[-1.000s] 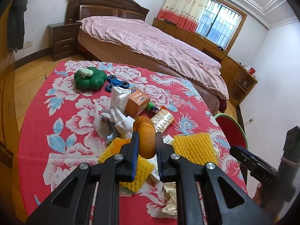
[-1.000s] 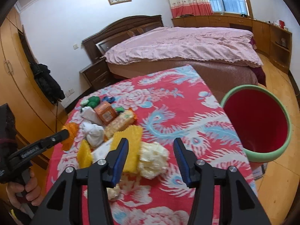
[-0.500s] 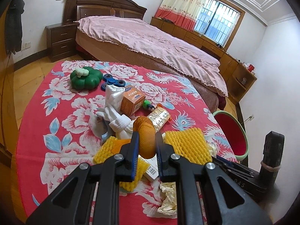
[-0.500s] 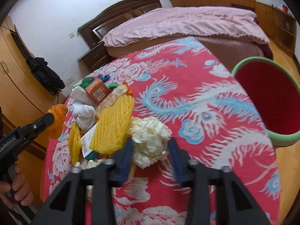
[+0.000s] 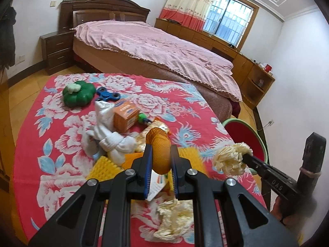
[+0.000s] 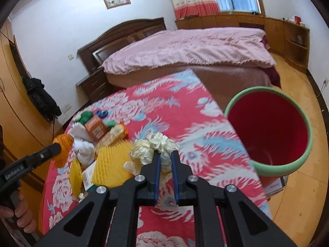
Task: Collect trash
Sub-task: 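Carry the orange cloth and crumpled paper over the red bucket and release both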
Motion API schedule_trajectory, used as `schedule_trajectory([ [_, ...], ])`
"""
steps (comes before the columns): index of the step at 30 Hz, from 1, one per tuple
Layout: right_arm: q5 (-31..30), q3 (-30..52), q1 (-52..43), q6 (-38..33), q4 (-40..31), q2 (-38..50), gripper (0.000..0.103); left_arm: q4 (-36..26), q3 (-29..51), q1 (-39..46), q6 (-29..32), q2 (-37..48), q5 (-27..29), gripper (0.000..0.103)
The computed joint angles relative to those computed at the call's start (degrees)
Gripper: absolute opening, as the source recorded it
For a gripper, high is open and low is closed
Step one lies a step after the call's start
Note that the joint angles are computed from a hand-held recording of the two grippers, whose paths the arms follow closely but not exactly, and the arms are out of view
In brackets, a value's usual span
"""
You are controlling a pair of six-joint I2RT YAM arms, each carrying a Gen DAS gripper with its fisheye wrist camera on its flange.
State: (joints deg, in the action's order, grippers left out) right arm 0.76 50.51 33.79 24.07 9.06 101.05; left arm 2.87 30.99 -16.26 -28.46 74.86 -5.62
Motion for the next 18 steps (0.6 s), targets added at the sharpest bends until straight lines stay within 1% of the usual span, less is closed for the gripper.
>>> schedule_trajectory([
  [3,0.7,-0.8,-1.1,-0.7,0.1,-2.2,0.012,-0.5,1.9,-1.2,0.2,1.1,0.5,0.016],
  [9,0.9,-2.4,-5.3,-0.6,0.5,-5.3,0.012,-2.0,7.5,-5.3,1.1,4.9,-0.5,0.016],
  [14,0.3,-4.1,-9.8,-0.5,2.0,-6.8,0.012,-2.7,14.2,-9.3,1.7,11.1,-1.1,0.016],
  [18,-0.8,-5.1,-14.3,0.3,2.9,-6.6,0.012,-3.1,20.8,-11.9,2.3,17.8,-0.7,0.016],
])
